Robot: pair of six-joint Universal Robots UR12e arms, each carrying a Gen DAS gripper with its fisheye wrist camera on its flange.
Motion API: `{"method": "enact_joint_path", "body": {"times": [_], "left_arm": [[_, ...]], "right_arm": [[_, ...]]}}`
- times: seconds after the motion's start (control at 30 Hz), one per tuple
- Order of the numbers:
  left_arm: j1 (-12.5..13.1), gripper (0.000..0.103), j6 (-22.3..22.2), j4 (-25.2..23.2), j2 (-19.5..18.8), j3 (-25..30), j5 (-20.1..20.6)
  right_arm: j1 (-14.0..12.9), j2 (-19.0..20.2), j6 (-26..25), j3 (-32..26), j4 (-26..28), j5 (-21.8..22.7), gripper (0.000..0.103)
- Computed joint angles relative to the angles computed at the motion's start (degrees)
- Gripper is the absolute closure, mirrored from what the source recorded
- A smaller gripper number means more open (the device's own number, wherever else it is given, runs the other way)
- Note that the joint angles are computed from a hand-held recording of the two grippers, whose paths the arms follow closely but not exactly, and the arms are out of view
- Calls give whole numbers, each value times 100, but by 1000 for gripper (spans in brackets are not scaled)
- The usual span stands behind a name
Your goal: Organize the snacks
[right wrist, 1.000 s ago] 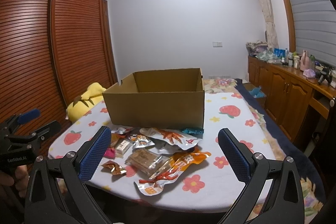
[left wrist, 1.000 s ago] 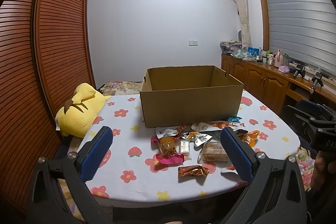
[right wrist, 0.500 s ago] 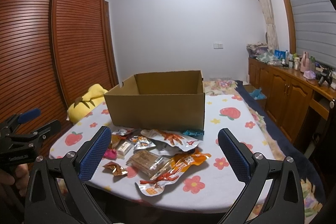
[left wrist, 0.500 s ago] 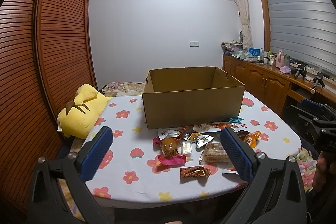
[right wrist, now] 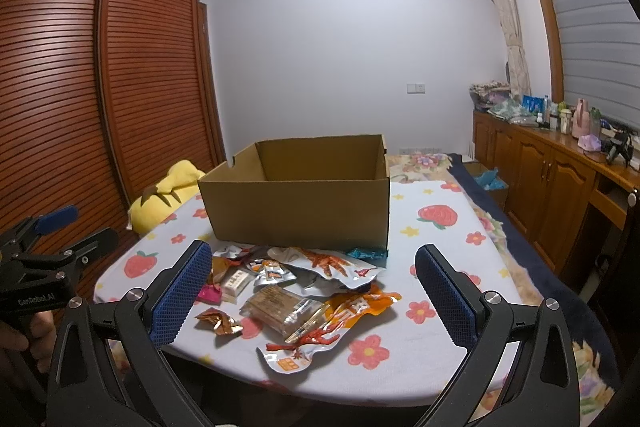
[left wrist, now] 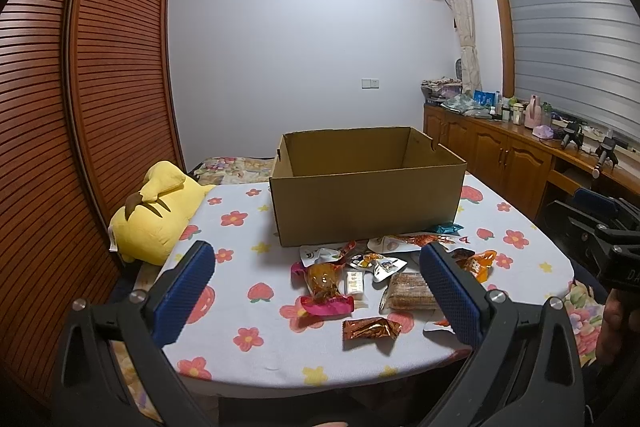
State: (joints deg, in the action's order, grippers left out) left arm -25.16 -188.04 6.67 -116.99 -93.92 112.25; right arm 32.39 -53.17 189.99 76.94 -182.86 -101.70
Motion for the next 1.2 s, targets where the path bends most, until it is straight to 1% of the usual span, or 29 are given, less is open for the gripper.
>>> {"method": "enact_joint_path", "body": {"times": [0.67, 0.9, 1.03, 1.2], "left_arm": [[-7, 0, -19, -18, -8, 0, -24], [7, 0, -54, -36, -23, -16, -98], [52, 0, -122, -94, -31, -32, -203], [166, 0, -232, -282, -113, -7, -542]], "right_arm": [[9, 2, -13, -3, 0, -21, 0], [3, -2, -5, 30, 13, -22, 0], [-34, 0, 38, 49, 111, 60, 0], [-117, 48, -12, 7, 445, 348, 1]]}}
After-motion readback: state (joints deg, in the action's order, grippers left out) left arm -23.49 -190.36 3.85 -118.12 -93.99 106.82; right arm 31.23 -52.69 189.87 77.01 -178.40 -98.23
